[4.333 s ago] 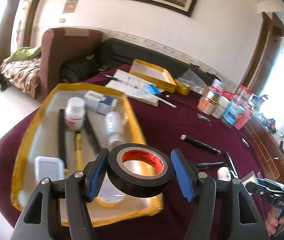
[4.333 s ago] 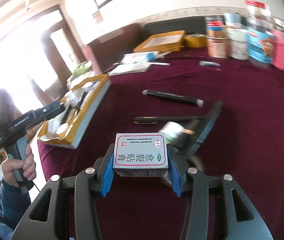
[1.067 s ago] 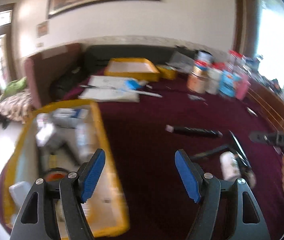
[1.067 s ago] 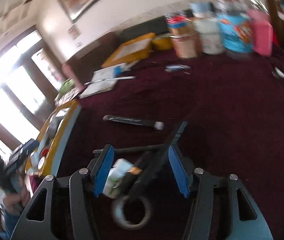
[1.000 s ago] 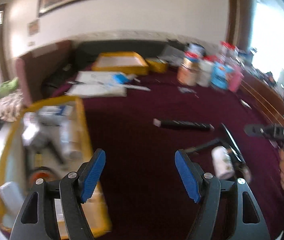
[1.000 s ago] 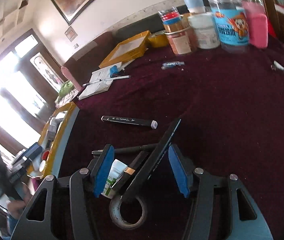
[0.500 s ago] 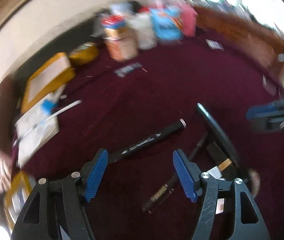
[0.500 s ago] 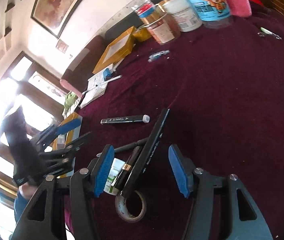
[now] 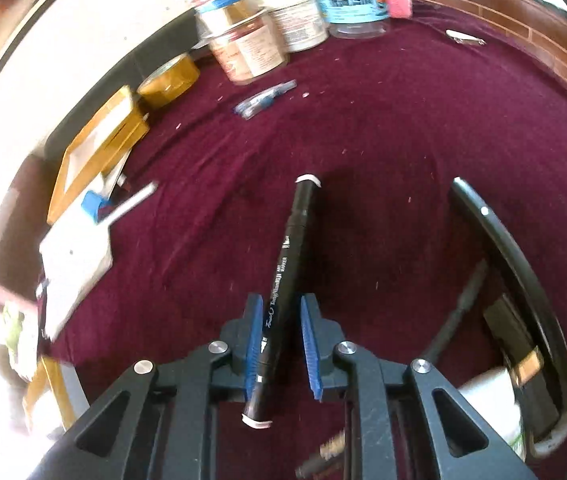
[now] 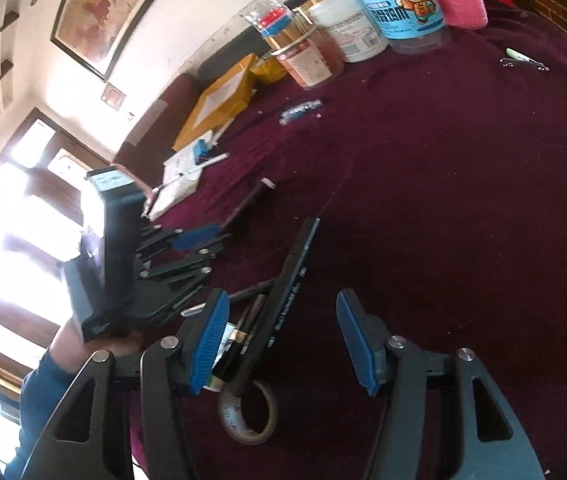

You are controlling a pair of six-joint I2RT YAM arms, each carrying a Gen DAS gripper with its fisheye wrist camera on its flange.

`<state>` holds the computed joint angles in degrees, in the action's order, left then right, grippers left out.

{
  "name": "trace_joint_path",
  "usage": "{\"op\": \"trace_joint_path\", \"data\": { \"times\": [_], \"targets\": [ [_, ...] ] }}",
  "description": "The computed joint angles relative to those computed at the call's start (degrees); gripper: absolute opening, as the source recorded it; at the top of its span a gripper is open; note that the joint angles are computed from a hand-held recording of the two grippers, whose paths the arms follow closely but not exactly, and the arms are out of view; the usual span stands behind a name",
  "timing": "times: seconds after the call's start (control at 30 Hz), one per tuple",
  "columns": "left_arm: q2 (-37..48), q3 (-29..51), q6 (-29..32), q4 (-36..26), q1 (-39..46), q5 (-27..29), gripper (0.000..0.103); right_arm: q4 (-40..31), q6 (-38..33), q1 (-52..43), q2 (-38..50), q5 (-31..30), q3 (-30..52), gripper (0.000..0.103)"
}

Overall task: Organize rigid objects
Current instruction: 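Grasp a black marker with the left tool while the right tool grasps another black marker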

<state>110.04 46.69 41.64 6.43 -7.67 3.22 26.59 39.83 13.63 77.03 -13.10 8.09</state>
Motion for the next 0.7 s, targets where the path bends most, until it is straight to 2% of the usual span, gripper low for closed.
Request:
{"op": "trace_joint_path", "data": {
  "times": [0.1,0.23,0.33,0.5,0.57,0.63,0.7],
  "targets": [
    [-2.2,-2.6,-2.1,-1.1,5.4,4.8,0.015,-0.4,-0.4,1.8,2.0,2.9,1.0,0.048],
    [-5.2,-8.7,-3.4,2.4,13.1,9.7,0.015,-0.4,-1.3,6.7,6.0,9.0,3.3,0.038],
    [-6.0,-12.2,-4.2,5.8,16.8,13.1,0.016,0.3,-1.2,10.5,10.6,11.2,6.4,0.036],
    [-6.5,-14.7,-4.8,9.7,16.0,12.4,0.016,-3.6,-1.5,14.7,16.1,18.4,11.5,0.031],
    [-6.2,-14.4,-5.2,9.7,16.3,12.9,0.016,-5.9,-1.9,14.1,16.9,20.4,12.1,0.014],
    [-5.9,-14.4,-5.8,9.9,16.9,14.0,0.016,-6.8,-2.9,14.1,16.2,20.5,11.6,0.014],
    [-5.7,-14.4,-6.1,10.2,17.1,14.4,0.016,-9.0,-3.3,16.3,15.6,24.6,11.7,0.014]
  ]
}}
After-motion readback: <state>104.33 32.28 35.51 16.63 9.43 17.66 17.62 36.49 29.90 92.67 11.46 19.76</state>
